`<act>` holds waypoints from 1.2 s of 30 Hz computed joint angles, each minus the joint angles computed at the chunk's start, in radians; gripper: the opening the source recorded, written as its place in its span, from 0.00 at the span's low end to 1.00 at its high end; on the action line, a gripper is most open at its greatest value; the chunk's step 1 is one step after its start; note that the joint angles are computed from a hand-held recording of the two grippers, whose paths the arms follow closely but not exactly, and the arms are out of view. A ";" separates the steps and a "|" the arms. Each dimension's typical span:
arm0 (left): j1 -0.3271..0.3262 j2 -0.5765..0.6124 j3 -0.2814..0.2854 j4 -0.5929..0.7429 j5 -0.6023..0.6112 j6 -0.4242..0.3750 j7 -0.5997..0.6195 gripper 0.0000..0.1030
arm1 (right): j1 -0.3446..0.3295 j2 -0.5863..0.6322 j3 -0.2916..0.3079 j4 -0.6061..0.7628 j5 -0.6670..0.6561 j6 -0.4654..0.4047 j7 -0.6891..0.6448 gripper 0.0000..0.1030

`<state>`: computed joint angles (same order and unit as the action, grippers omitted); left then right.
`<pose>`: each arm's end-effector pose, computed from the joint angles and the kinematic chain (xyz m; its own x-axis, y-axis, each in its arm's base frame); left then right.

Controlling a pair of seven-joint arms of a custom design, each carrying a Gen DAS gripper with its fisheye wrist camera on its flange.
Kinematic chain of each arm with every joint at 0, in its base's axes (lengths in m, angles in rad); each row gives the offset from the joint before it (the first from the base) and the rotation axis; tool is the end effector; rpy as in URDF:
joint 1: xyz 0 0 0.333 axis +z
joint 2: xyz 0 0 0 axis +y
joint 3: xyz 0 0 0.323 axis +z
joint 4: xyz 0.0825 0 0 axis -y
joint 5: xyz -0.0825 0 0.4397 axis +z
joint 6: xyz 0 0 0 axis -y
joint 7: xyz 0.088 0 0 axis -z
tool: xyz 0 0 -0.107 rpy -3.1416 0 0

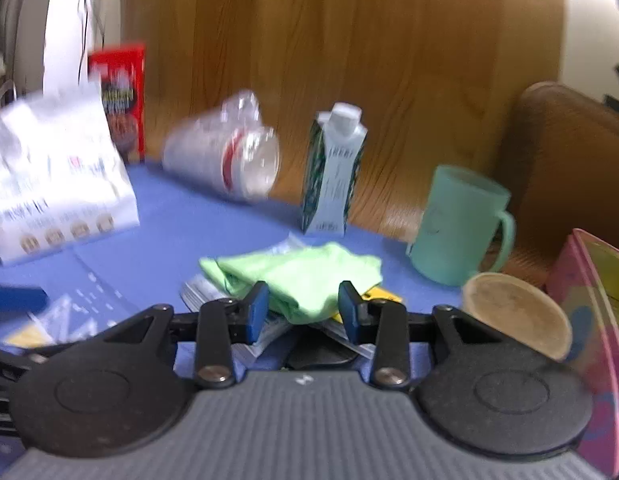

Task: Organize soft objects

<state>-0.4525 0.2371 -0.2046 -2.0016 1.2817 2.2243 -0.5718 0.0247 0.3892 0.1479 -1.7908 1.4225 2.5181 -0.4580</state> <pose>0.5373 -0.3719 0.3311 0.5435 -0.8295 0.1285 -0.4395 -0.4117 -0.7983 0.7129 0.1068 0.3408 0.8377 -0.5343 0.1132 -0.1881 -0.4767 -0.8587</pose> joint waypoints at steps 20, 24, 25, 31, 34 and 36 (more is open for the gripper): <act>0.002 -0.009 -0.004 -0.011 -0.001 -0.001 -0.016 0.77 | -0.129 -0.286 -0.218 -0.353 -0.214 -0.452 -0.078 0.14; 0.001 -0.009 -0.005 -0.011 -0.006 -0.003 -0.009 0.77 | -0.143 -0.268 -0.227 -0.334 -0.201 -0.479 -0.002 0.45; 0.001 -0.009 -0.005 -0.011 -0.006 -0.003 -0.009 0.77 | -0.146 -0.262 -0.225 -0.327 -0.187 -0.483 0.000 0.47; 0.002 -0.017 -0.005 -0.020 -0.003 0.005 -0.021 0.77 | -0.158 -0.260 -0.225 -0.320 -0.152 -0.491 0.006 0.54; 0.005 -0.029 -0.008 -0.033 -0.009 0.015 -0.029 0.78 | -0.157 -0.254 -0.221 -0.312 -0.152 -0.495 0.032 0.60; 0.004 -0.045 -0.015 -0.049 -0.016 0.025 -0.043 0.79 | -0.154 -0.248 -0.218 -0.305 -0.162 -0.500 0.050 0.61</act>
<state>-0.4480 0.1924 -0.2197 -2.0504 1.2658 2.2491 -0.6144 -0.1295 0.1413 -0.0698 -2.0959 1.2608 2.0183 -0.4076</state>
